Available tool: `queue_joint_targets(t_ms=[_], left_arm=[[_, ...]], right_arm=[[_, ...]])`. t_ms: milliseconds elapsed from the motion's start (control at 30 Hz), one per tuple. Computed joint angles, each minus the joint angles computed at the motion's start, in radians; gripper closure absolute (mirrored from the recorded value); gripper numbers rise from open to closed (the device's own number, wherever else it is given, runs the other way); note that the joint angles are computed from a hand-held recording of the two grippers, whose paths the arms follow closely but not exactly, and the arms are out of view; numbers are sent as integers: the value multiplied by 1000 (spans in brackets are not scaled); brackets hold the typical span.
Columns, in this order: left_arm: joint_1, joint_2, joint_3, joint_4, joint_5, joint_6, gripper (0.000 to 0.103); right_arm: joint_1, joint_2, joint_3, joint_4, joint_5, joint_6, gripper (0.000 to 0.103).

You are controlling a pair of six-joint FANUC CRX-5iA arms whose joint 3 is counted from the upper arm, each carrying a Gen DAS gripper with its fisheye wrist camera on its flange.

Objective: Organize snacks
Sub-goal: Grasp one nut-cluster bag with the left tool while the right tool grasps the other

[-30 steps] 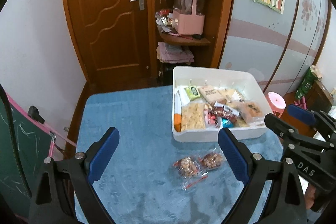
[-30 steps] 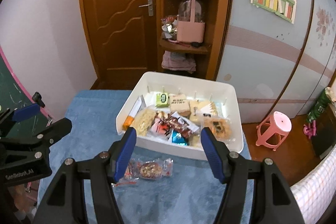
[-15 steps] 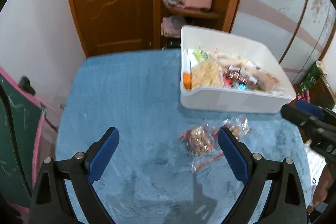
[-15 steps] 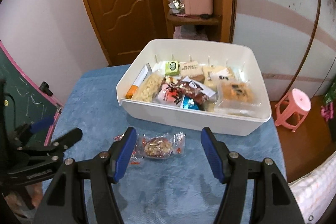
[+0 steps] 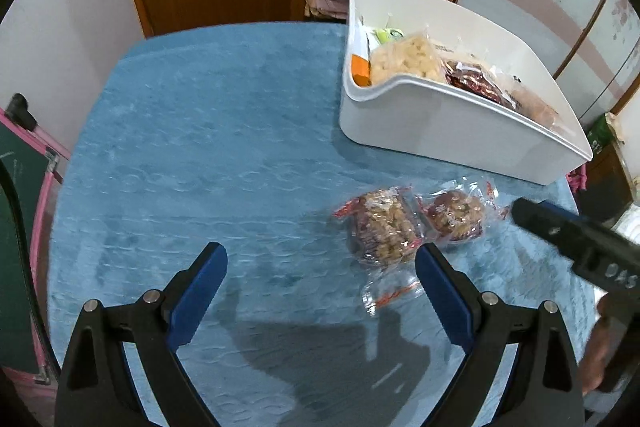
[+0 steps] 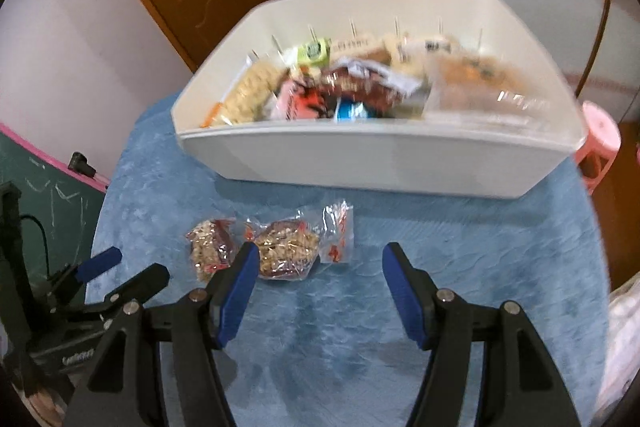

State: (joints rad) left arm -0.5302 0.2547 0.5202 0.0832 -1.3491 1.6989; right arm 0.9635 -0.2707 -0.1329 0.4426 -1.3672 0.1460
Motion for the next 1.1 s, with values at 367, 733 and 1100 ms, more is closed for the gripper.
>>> queue_joint_targets(t_ms=[367,733,1100], left_arm=[[-50,81,50,-43,-5,-4,8],[-51,104,55,-26,13,-7,8],[-73,126,62,-26,42,21,21]], right_arm=[[-86,-24,-83,-120,218,-24,39],[-70,6,-70,-92,227,31,57],[20,-82,-168,53,111,-172,58]])
